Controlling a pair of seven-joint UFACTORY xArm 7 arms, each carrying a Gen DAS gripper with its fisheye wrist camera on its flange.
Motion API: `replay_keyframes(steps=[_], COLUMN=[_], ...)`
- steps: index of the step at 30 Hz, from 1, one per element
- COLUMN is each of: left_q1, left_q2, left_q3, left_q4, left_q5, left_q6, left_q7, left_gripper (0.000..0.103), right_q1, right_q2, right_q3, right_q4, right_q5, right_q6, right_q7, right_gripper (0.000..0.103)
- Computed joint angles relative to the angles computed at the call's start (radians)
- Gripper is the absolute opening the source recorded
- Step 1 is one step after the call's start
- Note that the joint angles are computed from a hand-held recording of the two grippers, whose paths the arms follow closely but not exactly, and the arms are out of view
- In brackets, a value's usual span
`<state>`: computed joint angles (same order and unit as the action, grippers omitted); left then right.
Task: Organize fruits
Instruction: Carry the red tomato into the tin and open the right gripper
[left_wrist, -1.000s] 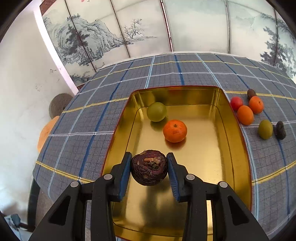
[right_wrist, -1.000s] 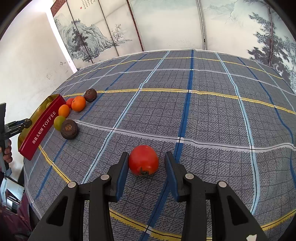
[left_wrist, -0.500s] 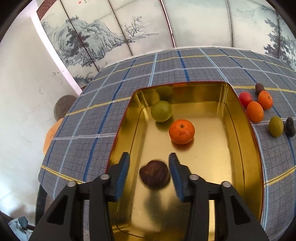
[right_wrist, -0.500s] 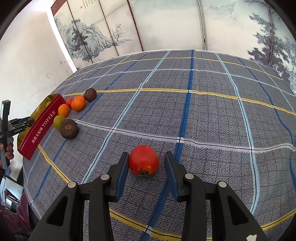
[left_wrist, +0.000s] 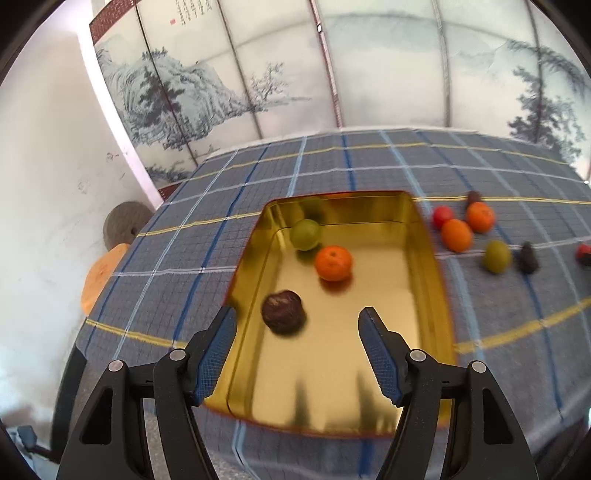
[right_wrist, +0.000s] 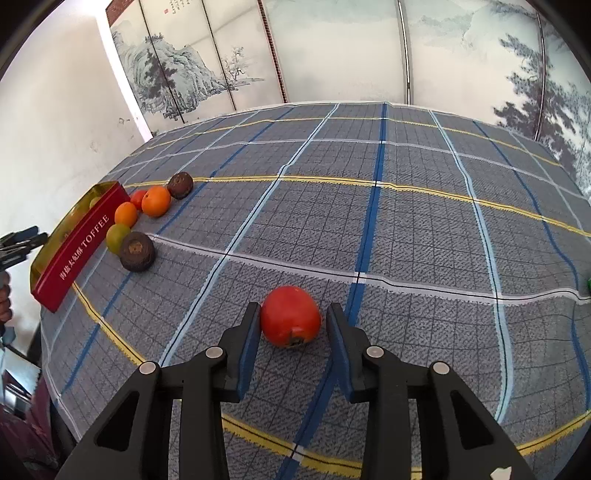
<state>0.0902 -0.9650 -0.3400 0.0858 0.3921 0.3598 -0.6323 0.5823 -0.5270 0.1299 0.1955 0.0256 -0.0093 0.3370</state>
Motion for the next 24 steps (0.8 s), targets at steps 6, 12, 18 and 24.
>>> replay_keyframes(steps=[6,12,18,24], left_q1=[-0.207,-0.272,-0.303,-0.372], left_q2=[-0.187,-0.213,-0.228,-0.400], left_q3=[0.040,0.033,0.047,0.098], left_q4=[-0.056,-0.050,-0.048,-0.107], left_q5=[-0.084,-0.107,-0.126,-0.183], left_q6=[0.167,0.206,0.225,0.316], left_q7=[0.000,-0.011,-0.012,-0.010], left_gripper=[0.069,0.069,0.069,0.069], right_q1=[-0.011,-0.065,-0.083,-0.006], right_q2=[-0.046,-0.016,0.039,-0.016], right_q3=[0.007,0.071,0.089,0.106], right_q4=[-0.023,0.016,0.066,0.103], right_q5=[0.001,-0.022,-0.052,-0.036], right_q6=[0.011,0.053,0.076,0.099], right_q7=[0.023,0.036,0.024,0.048], right_gripper=[0.031,0.038,0.028,0.028])
